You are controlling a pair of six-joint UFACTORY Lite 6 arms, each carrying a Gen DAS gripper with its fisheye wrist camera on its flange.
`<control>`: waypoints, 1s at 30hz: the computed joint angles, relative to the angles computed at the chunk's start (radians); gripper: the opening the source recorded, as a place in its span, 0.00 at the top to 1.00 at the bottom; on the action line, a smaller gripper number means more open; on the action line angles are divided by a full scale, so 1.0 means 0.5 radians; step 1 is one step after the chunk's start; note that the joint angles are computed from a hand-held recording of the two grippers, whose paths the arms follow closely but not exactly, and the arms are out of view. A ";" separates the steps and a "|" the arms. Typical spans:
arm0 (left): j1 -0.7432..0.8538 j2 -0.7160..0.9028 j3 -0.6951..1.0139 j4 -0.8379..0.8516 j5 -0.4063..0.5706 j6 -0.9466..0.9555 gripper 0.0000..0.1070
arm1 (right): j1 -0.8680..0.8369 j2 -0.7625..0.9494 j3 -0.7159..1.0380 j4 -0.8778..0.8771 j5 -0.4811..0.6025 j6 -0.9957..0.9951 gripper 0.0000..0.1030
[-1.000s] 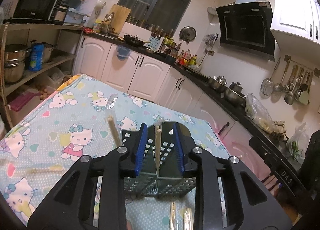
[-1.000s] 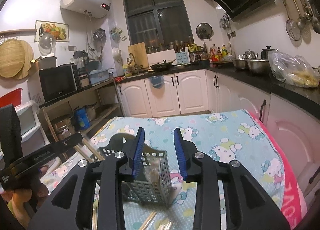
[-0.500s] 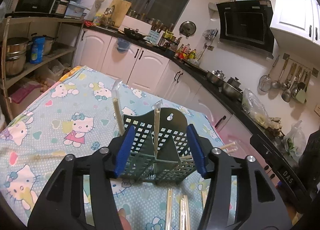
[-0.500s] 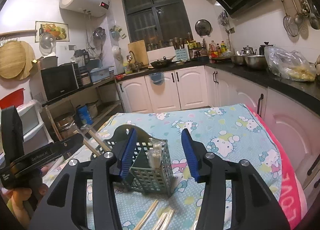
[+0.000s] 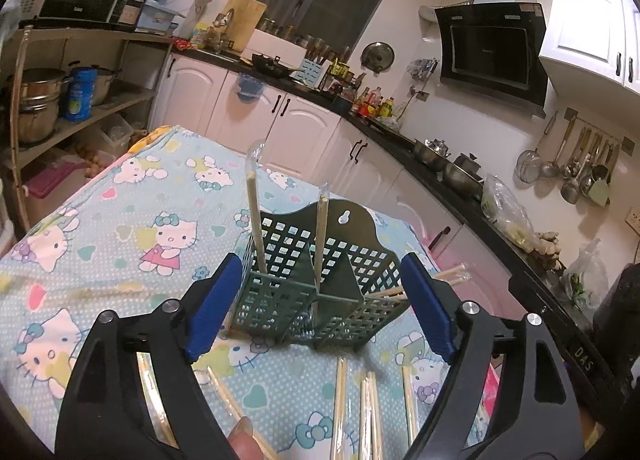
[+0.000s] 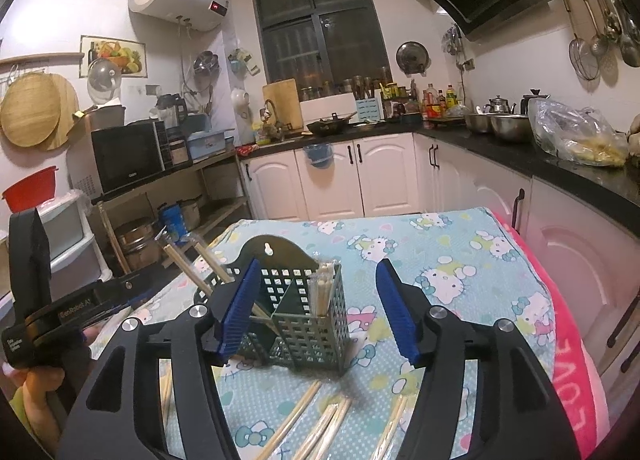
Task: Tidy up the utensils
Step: 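Open the right gripper over the green holder while the left gripper releases its chopstick inside, then move both open grippers down to the wrapped chopsticks on the cloth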
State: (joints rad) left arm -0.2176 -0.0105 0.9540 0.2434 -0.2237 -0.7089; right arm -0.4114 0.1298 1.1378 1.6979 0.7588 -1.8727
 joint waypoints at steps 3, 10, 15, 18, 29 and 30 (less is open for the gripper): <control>0.005 -0.051 -0.059 0.031 -0.009 -0.035 0.27 | -0.006 -0.022 -0.029 0.000 0.005 -0.008 0.43; 0.024 -0.148 -0.161 0.104 -0.023 -0.117 0.22 | -0.051 -0.114 -0.167 -0.010 0.047 -0.058 0.41; 0.050 -0.204 -0.235 0.170 -0.023 -0.182 0.20 | -0.086 -0.188 -0.264 -0.041 0.078 -0.074 0.41; 0.063 -0.249 -0.295 0.174 -0.017 -0.185 0.20 | -0.097 -0.220 -0.303 -0.077 0.082 -0.060 0.41; 0.140 -0.381 -0.466 0.438 -0.003 -0.432 0.19 | -0.092 -0.303 -0.401 -0.181 0.042 -0.011 0.41; 0.146 -0.397 -0.487 0.456 -0.001 -0.448 0.19 | -0.096 -0.306 -0.412 -0.190 0.041 -0.013 0.41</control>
